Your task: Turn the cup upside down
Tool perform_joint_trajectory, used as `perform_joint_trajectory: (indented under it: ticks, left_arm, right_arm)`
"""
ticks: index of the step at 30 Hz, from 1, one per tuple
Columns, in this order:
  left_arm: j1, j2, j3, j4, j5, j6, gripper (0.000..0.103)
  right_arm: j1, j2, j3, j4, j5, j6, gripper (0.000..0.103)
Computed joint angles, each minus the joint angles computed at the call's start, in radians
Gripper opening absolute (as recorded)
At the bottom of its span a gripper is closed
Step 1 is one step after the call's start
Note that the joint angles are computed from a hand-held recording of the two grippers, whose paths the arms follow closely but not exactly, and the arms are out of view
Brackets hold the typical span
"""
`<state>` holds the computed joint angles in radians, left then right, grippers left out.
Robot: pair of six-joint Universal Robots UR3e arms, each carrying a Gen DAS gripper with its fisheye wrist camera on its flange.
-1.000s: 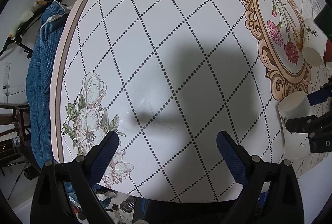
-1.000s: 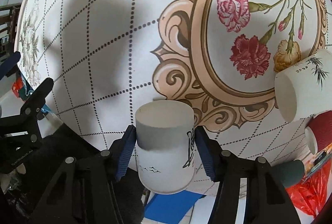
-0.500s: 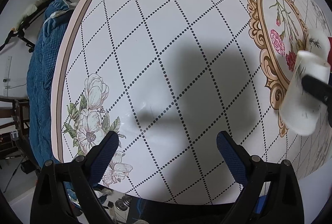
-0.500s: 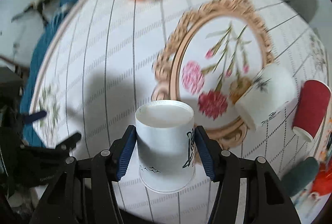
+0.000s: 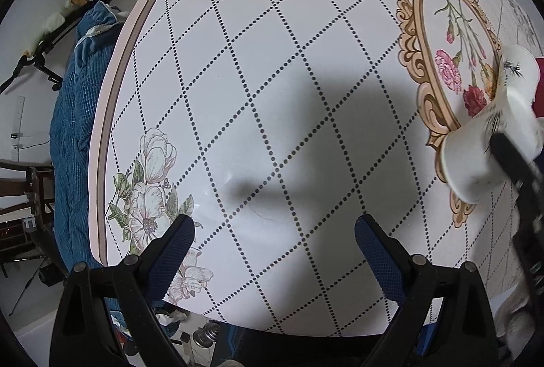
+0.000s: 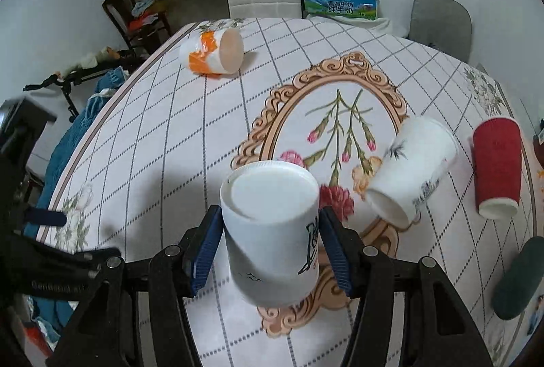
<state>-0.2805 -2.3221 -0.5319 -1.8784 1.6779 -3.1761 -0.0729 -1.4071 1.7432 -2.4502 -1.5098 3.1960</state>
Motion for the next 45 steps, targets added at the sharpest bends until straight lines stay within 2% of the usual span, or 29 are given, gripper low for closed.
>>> perform_joint_trajectory:
  ticks: [7, 12, 17, 20, 27, 32, 39, 42, 45]
  left_arm:
    - [-0.036, 0.037, -0.001, 0.007, 0.009, -0.024, 0.097]
    - [-0.05, 0.029, 0.083, -0.028, 0.01, -0.041, 0.097]
    - [-0.069, 0.085, 0.1, -0.026, 0.01, -0.05, 0.097]
    - [-0.083, 0.098, 0.152, -0.039, 0.009, -0.06, 0.097]
    - [-0.106, 0.173, 0.188, -0.041, -0.003, -0.098, 0.097]
    - [-0.114, 0.249, 0.169, -0.033, -0.007, -0.085, 0.099]
    - [-0.104, 0.418, 0.036, 0.014, -0.029, -0.034, 0.099]
    - [-0.087, 0.501, 0.013, -0.001, -0.048, 0.0, 0.099]
    - [-0.064, 0.573, -0.007, -0.013, -0.073, 0.03, 0.099]
  right_arm:
    - [-0.004, -0.048, 0.029, 0.081, 0.013, -0.016, 0.062]
    - [-0.025, -0.12, 0.008, 0.196, 0.019, -0.008, 0.082]
    - [-0.054, -0.231, -0.071, 0.443, -0.044, 0.026, 0.094]
    - [-0.049, -0.291, -0.127, 0.566, -0.132, 0.04, 0.097]
    - [-0.069, -0.423, -0.203, 0.704, -0.198, 0.044, 0.098]
    - [-0.049, -0.485, -0.248, 0.764, -0.23, 0.077, 0.098]
    - [0.016, -0.575, -0.362, 0.927, -0.284, 0.183, 0.098]
    - [0.115, -0.577, -0.457, 1.012, -0.358, 0.275, 0.098]
    - [0.281, -0.533, -0.609, 1.135, -0.467, 0.418, 0.098]
